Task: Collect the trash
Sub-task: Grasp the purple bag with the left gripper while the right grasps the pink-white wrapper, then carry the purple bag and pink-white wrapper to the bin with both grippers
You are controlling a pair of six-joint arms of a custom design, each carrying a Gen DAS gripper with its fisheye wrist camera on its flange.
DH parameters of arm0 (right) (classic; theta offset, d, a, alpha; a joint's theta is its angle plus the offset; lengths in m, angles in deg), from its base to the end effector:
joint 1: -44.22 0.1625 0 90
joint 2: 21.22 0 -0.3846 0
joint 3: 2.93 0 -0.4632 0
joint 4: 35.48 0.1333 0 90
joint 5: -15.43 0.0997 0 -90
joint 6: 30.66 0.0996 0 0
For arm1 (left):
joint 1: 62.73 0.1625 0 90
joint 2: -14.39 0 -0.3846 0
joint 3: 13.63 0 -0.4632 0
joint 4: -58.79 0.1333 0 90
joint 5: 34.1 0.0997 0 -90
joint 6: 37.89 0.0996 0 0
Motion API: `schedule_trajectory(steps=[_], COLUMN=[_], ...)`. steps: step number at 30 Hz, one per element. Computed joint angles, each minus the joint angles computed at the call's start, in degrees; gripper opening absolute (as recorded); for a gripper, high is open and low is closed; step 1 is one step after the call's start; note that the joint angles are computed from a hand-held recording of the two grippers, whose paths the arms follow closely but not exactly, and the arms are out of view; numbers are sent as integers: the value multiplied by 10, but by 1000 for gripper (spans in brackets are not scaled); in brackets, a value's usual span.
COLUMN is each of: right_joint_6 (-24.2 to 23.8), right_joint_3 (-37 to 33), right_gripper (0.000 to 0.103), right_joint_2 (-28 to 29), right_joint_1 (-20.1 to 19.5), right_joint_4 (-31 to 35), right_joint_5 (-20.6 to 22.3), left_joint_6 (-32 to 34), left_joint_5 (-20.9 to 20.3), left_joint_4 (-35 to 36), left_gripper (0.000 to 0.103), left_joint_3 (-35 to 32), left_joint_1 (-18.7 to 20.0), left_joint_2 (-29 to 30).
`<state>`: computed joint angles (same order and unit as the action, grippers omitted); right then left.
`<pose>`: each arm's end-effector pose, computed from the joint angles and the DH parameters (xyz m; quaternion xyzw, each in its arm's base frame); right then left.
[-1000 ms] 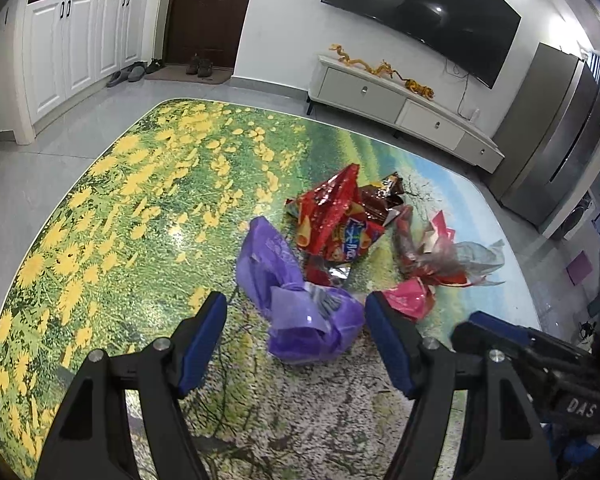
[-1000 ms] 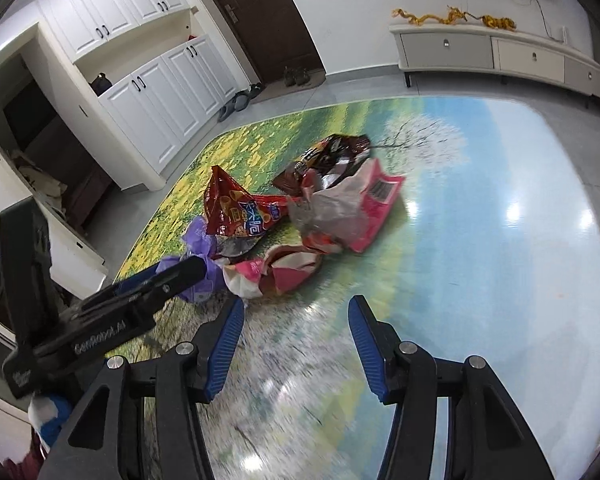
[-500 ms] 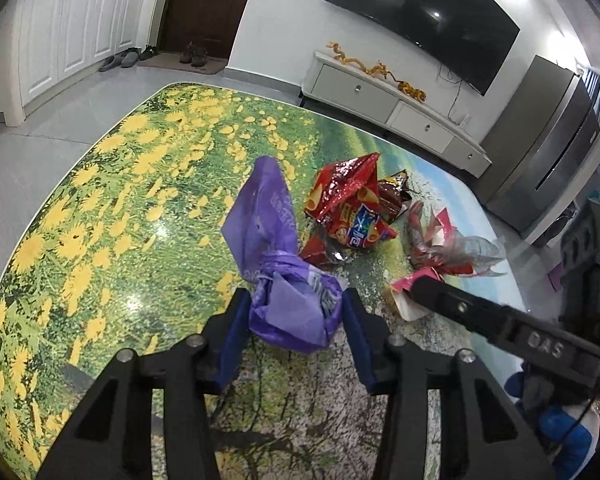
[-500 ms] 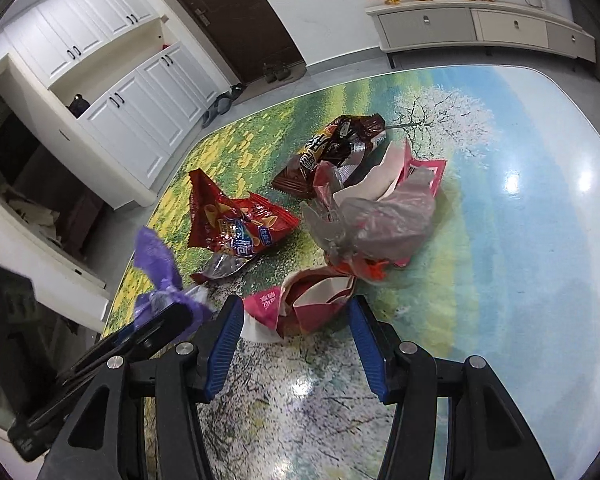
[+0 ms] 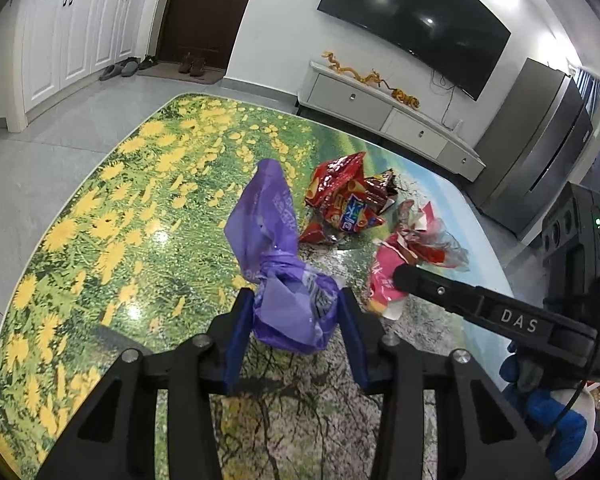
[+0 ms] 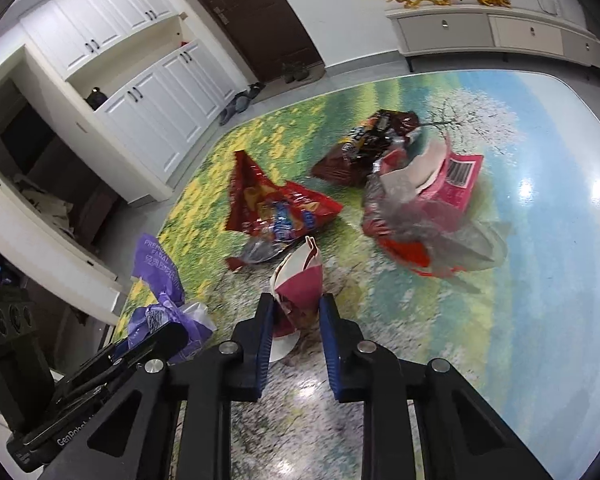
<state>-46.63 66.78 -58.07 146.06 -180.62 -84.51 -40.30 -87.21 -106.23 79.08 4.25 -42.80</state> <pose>0.2832 -0.7849 0.0888 0.2187 -0.9528 0.1893 0.0919 -0.1011 -0.7317 0.2186 0.0545 0.8975 -0.3782 0.2199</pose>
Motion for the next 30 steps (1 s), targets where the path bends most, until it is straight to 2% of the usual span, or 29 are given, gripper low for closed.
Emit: schedule_trajectory(steps=[7, 13, 19, 21, 22, 23, 30], right_joint_6=[-23, -22, -20, -23, -23, -24, -41], right_joint_3=[31, 59, 64, 61, 61, 60, 37], right_gripper=[5, 5, 9, 25, 42, 46, 46], right_joint_2=[-31, -60, -68, -64, -62, -59, -28], right_joint_1=[0, -9, -15, -14, -13, -12, 1], right_joint_4=[-10, -16, 12, 19, 18, 17, 27], right_joint_5=[34, 48, 53, 50, 48, 45, 0], left_joint_6=[7, 1, -13, -18, -19, -21, -21], left_joint_5=[13, 30, 46, 49, 49, 49, 49], left_joint_4=[-16, -19, -22, -19, -18, -16, -18], left_gripper=[40, 40, 40, 40, 40, 40, 40], left_joint_3=[23, 37, 49, 52, 53, 55, 63], left_joint_1=[-19, -33, -39, -38, -37, -37, -31], left_joint_2=[-21, -29, -37, -40, -41, -43, -50])
